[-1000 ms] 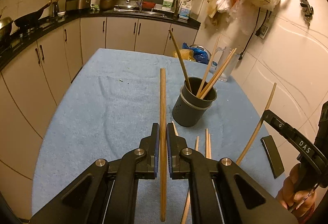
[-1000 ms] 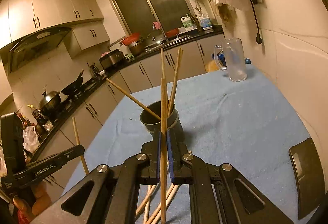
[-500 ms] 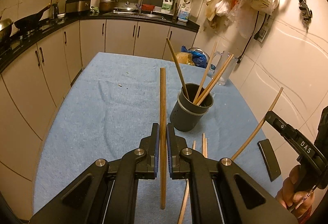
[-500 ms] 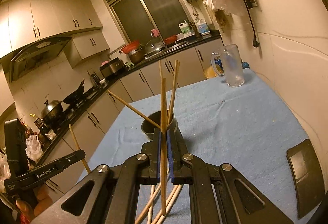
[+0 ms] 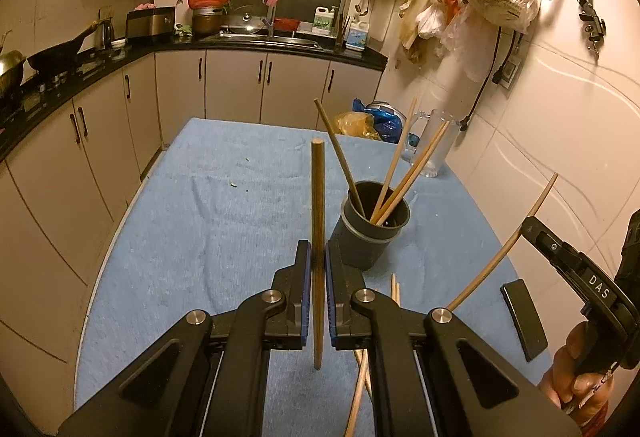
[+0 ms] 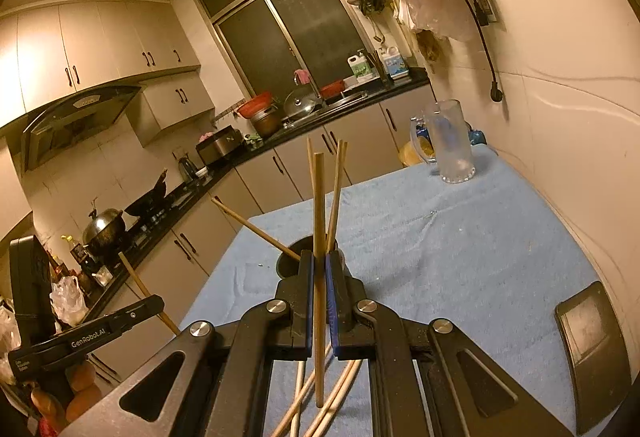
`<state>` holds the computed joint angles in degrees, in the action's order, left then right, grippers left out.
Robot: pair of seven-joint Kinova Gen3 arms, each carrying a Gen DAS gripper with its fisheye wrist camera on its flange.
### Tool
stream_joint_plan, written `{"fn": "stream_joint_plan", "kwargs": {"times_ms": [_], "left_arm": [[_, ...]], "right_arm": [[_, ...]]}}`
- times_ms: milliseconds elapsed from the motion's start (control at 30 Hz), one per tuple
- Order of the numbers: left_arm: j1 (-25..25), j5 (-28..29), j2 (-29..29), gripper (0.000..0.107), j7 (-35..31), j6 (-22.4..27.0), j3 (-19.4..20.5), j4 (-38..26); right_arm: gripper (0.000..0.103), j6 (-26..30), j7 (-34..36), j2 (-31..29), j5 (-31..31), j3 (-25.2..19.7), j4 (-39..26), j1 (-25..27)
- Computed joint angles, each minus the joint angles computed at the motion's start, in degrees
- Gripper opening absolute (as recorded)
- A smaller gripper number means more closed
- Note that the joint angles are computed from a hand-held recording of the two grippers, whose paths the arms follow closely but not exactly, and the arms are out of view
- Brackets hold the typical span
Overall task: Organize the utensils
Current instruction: 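Raise the held chopsticks upright with both grippers and lower them into the cup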
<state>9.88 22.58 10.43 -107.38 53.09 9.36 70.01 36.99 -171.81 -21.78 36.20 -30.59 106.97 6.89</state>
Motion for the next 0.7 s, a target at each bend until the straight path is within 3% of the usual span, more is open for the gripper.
{"fn": "stream_joint_plan", "kwargs": {"times_ms": [300, 700], "left_arm": [[0.9, -0.9, 0.0, 0.006, 0.1, 0.4, 0.3, -1.9], [1.7, -1.1, 2.0, 0.006, 0.4, 3.4, 0.9, -9.4]], "right_arm": [[0.006, -0.6, 1.0, -0.8, 0.0, 0.7, -0.6, 0.5], [0.006, -1.2, 4.3, -1.0, -1.0, 1.2, -3.5, 2.8]]}}
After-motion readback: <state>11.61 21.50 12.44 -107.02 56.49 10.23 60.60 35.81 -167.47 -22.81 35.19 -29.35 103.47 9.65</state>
